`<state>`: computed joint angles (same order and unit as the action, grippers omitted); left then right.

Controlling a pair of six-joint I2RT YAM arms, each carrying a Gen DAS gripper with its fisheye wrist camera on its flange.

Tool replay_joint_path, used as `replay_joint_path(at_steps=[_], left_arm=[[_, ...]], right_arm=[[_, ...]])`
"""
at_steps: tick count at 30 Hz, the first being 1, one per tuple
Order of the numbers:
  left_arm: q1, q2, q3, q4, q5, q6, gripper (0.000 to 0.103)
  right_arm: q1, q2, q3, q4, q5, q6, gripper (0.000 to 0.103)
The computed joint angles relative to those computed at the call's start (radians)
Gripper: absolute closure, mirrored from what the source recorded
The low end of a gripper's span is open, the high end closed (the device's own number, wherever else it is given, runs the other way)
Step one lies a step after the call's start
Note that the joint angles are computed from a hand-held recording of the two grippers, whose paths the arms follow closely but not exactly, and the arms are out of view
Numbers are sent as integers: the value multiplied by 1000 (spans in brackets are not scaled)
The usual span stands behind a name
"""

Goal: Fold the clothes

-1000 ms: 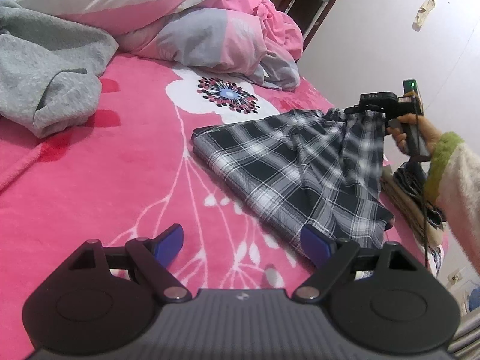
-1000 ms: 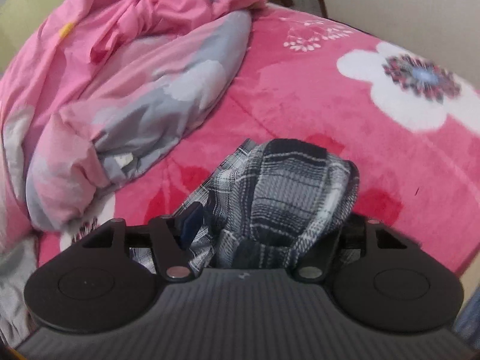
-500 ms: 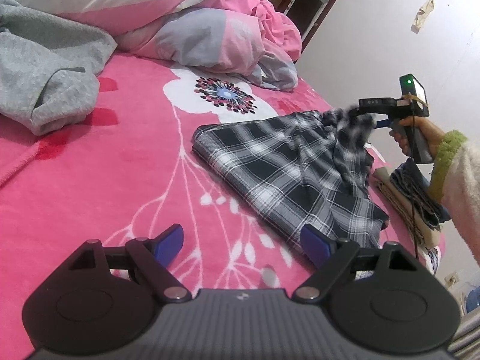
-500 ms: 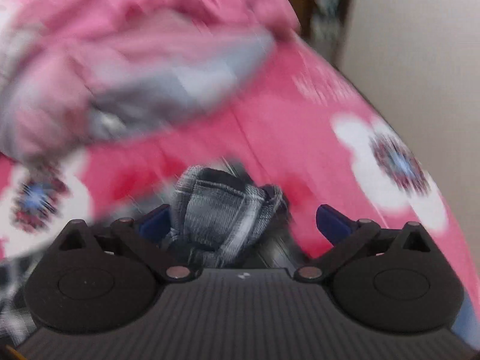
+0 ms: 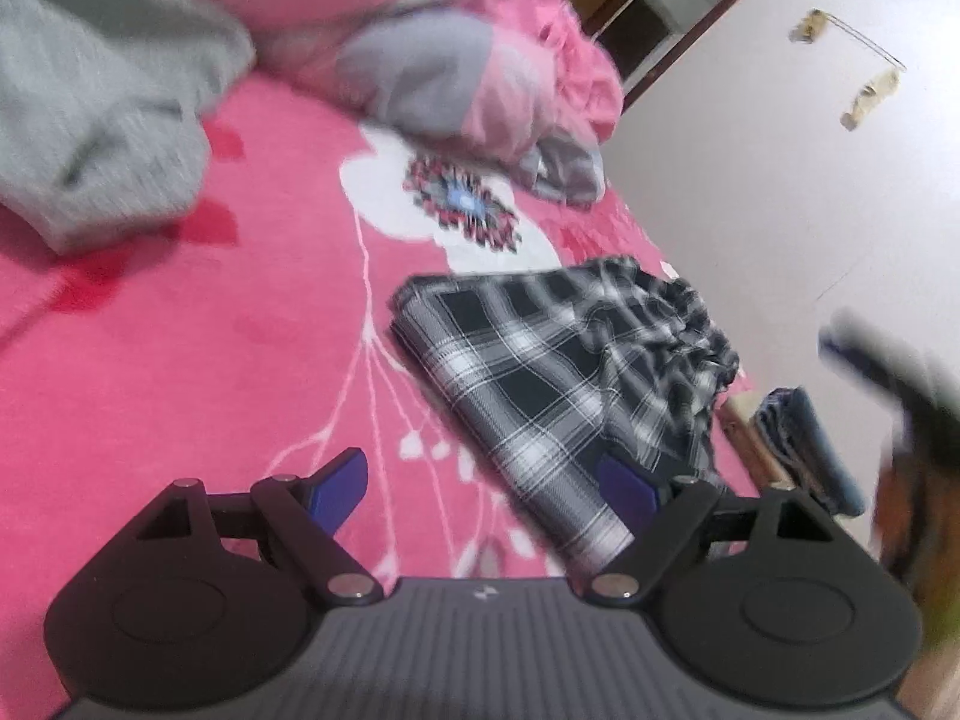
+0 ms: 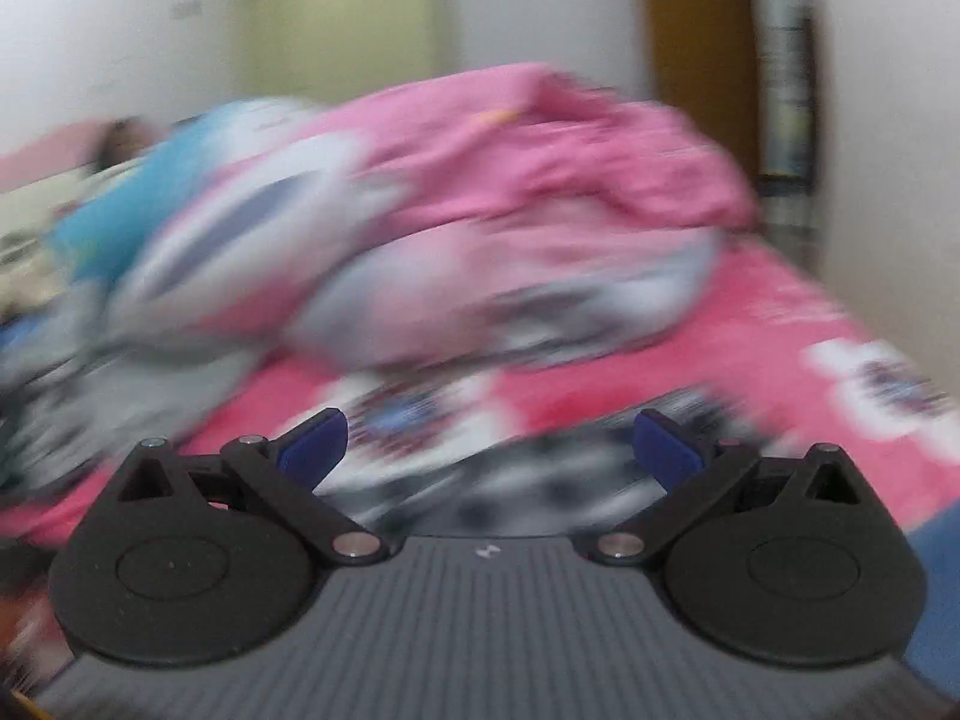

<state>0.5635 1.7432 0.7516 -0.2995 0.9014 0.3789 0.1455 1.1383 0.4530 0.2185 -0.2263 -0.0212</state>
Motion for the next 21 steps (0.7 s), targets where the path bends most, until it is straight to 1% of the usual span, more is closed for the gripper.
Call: replay_joint_path(at_steps=[2,3,4,5,6,8,9,10,11,12,13,14,15,16,17,18,19,20,21], left_arm=[[-44,64,74,-37,-24,-39,25],[-66,75,80,-12,-40,-64,29],[-88,85,85,14,-58,-87,31],[-109,95,91,37,-75,-109,33],[-130,107,99,59,-93,-129,36],[-170,124,101,115,-121,-170,40],[-188,126,91,155,-131,-195,43],[-204,128,82,192,-141,-217,45],[-221,131,74,228,-152,-239,50],[-231,134,66,259,-159,-264,56],[-241,138,59,289,-166,-289,58],[-251,142,50,325,-176,-319,65],[-260,146,44,354,-184,-343,74],[-268,151,40,376,-191,-361,78],[-274,156,33,404,-195,-382,88],[-280,161,26,432,-198,-404,92],[-285,163,16,459,-203,-428,94],[-288,158,7,476,-210,-448,95],[-288,146,-3,488,-217,-463,96]], right_arm=[[194,-130,-128,-16,79,23,2],[306,-161,-177,-14,153,27,3],[429,-169,-218,-1,242,30,3],[555,-139,-243,24,351,25,4],[676,-75,-252,57,470,14,7],[838,75,-233,106,654,-8,11],[875,154,-215,127,720,-29,17],[889,219,-205,151,766,-52,21],[897,275,-198,173,805,-75,24],[892,309,-204,210,826,-106,24],[875,310,-217,239,824,-129,25],[861,304,-217,236,826,-133,33],[849,313,-208,232,841,-142,44],[843,335,-204,248,874,-166,46],[838,378,-202,290,910,-197,51],[831,435,-197,345,934,-231,62],[827,480,-194,396,944,-259,69],[844,513,-196,434,973,-276,84],[872,543,-198,469,1019,-290,85]])
